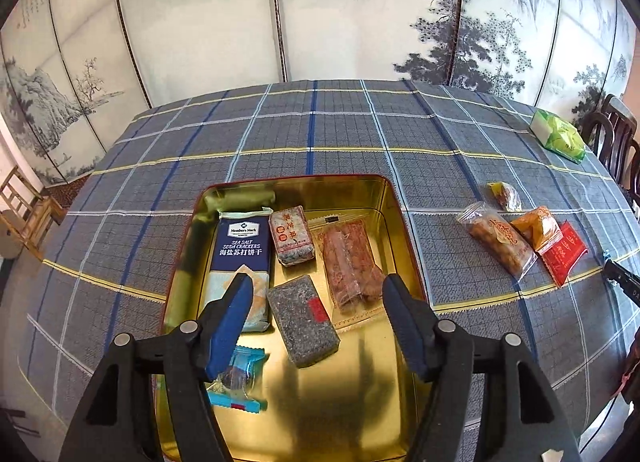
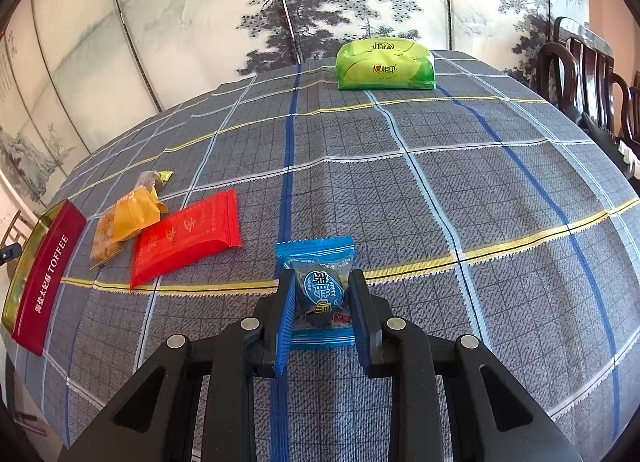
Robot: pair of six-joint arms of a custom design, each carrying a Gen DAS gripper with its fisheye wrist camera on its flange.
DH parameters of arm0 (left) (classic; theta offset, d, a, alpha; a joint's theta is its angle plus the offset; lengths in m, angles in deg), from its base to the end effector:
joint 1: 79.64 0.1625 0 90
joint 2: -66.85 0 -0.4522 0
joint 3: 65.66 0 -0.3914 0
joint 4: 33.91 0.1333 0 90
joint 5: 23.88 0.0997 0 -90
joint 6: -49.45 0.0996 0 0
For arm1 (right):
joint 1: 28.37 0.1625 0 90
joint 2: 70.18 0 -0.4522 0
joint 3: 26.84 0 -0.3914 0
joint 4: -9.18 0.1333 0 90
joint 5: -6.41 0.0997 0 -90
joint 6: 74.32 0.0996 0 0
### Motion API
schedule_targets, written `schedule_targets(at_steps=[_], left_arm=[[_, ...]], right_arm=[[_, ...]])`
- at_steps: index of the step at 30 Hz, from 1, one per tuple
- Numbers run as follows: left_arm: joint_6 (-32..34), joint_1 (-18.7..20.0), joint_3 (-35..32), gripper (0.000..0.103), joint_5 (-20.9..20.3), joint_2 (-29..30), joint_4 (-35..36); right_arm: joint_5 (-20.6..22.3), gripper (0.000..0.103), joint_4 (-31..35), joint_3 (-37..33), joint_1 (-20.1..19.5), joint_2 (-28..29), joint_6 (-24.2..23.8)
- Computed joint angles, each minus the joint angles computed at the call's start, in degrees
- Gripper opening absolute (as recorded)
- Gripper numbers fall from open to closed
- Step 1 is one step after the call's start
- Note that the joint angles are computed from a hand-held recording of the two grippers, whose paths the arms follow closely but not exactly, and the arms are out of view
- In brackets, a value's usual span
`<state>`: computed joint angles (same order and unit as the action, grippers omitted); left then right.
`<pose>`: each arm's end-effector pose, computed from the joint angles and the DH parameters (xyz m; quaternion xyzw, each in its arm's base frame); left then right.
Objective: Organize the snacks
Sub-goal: 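Carry the blue candy wrapper toward the gold tin with the right gripper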
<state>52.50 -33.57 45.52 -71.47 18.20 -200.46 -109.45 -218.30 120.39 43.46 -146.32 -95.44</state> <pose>-0.2676 -0.5668 0.1075 0.3283 0.8662 -0.2320 0.2967 -0.0260 -0.3674 0.2867 -0.1015 -0.8185 0.4396 0.3557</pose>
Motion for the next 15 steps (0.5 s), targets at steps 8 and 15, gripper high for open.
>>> schedule_targets(at_steps=[8, 15], left_arm=[[2.43, -1.48, 3.78, 0.07, 1.93, -1.76, -4.64], [2.53, -1.51, 5.59, 0.075, 3.28, -2.58, -7.54]], right_arm=[[-4.28, 0.027, 0.25, -1.07, 1.92, 1.25, -1.59], [-6.31, 0.027, -2.31, -0.04, 3.71, 2.96, -0.49]])
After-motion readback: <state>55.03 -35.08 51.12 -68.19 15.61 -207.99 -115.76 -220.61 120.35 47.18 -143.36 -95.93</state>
